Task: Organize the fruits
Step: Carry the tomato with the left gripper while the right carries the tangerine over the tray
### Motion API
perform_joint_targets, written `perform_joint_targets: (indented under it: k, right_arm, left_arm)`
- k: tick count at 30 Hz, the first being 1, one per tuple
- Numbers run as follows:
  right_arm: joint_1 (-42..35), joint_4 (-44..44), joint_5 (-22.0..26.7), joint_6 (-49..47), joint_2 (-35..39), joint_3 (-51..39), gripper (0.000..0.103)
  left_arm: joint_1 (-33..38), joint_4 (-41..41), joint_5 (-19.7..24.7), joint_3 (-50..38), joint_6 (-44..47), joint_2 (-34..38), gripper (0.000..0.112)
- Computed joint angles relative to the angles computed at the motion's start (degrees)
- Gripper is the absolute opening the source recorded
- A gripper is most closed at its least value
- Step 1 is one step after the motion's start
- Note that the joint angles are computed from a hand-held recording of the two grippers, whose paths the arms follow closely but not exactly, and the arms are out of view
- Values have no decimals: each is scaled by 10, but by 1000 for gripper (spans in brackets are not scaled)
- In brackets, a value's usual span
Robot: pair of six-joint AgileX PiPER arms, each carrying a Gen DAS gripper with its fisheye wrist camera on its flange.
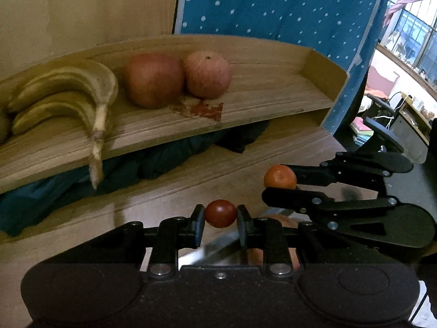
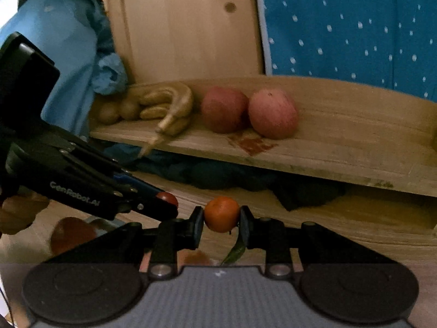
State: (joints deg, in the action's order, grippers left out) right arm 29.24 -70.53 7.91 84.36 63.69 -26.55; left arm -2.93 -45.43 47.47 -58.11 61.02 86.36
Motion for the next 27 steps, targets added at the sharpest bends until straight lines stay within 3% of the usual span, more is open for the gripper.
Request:
perform_joint_targets:
  k: [6, 15, 22, 27]
  right_arm:
    - [142, 37, 123, 4, -69, 7, 32]
    - [434, 27, 351, 161, -94, 23, 32]
    - [571, 31, 422, 282, -49, 36, 32]
    - [624, 35, 444, 349, -14, 44, 32]
  left_arm:
    - [52, -29, 35, 70, 45, -74, 27]
    - [158, -41, 103, 184, 117, -179, 27]
    - [234, -38, 137, 245, 164, -218, 27]
    - [267, -43, 127, 283, 199, -226, 27]
